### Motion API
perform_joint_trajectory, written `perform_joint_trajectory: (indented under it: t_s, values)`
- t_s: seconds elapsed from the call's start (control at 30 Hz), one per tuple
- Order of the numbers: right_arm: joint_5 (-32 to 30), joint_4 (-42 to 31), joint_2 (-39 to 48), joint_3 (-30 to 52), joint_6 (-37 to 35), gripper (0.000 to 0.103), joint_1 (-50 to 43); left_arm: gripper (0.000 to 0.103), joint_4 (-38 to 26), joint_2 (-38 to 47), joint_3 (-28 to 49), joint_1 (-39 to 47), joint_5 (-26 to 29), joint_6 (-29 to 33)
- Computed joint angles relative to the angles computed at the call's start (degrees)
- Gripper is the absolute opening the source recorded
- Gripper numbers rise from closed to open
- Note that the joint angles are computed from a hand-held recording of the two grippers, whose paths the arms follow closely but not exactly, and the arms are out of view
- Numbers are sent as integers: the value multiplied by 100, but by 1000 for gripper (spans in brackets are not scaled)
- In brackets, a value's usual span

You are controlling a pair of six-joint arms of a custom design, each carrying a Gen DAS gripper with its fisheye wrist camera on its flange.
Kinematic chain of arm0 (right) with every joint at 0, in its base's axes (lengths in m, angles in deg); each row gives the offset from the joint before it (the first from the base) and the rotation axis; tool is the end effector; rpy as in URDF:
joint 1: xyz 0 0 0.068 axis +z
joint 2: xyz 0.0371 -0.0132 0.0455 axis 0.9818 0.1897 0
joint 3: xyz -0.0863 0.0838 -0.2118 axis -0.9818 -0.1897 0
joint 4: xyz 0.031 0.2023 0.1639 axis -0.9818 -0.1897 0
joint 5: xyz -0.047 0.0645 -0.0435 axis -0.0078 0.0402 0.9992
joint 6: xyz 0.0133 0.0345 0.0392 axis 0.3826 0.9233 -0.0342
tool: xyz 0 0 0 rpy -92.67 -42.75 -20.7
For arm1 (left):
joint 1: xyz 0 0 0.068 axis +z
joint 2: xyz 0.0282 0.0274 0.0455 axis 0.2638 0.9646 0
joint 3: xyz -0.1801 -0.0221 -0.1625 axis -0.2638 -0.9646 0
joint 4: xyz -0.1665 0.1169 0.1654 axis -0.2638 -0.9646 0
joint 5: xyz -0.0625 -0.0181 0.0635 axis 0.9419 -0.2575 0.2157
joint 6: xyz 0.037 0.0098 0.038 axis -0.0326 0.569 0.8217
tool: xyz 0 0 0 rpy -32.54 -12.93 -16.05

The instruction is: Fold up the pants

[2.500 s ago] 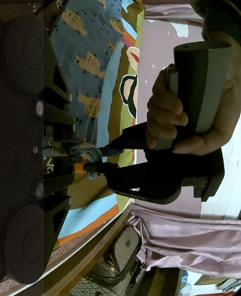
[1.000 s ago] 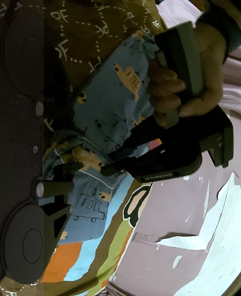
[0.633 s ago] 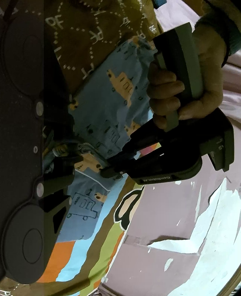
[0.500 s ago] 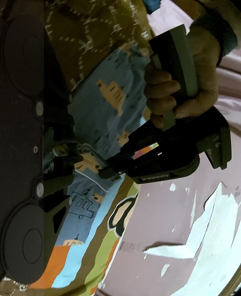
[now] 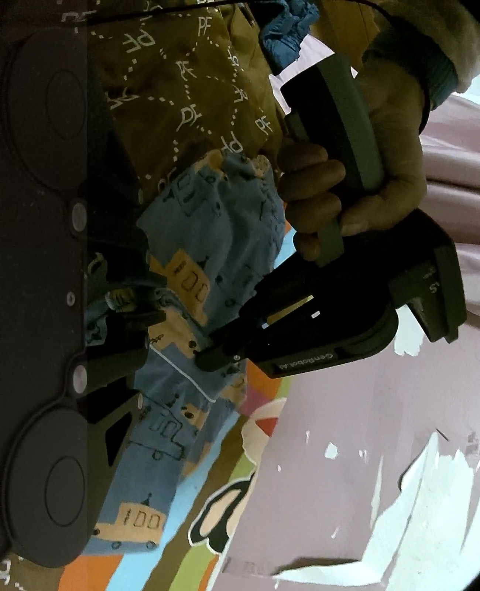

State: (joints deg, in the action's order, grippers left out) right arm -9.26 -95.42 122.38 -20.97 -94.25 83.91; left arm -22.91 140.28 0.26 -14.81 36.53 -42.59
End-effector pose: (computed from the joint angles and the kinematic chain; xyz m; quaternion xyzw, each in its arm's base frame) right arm 0.1991 0.0411 0.2104 -0.4760 0.7614 0.2325 0.3738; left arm 0.3034 -0.1788 0.2468 -0.1040 0.9609 -0.1783 0.1846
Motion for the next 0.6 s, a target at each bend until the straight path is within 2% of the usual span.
perform_joint_trajectory:
  t_s: [0.07, 0.17, 0.23, 0.3, 0.4, 0.43, 0.47, 0.53, 0.6]
  values:
    - [112, -21, 121, 19, 19, 13, 98, 14, -20, 66, -15, 29, 38, 21]
    - [-72, -209, 370, 173, -111, 21, -86, 27, -160, 189, 87, 21, -26, -44]
    - [-331, -484, 560, 375, -299, 40, -365, 37, -331, 212, 210, -19, -119, 65]
    - [-646, -834, 817, 647, -678, 69, -761, 54, -644, 214, 383, -89, -313, 177]
    - [-908, -984, 1057, 989, -1114, 85, -1346, 63, -1084, 47, 484, -240, -600, 103]
    - [-909, -926, 1130, 1101, -1169, 88, -1486, 66, -1201, -71, 444, -309, -718, 10]
    - [-877, -830, 1215, 1228, -1211, 92, -1618, 72, -1294, -188, 405, -422, -888, -125]
    - [-700, -633, 1405, 1503, -1334, 98, -1749, 77, -1371, -445, 250, -734, -1382, -417]
    - [-491, -359, 1668, 1832, -1507, 101, -1728, 82, -1118, -715, -112, -1199, -2052, -662]
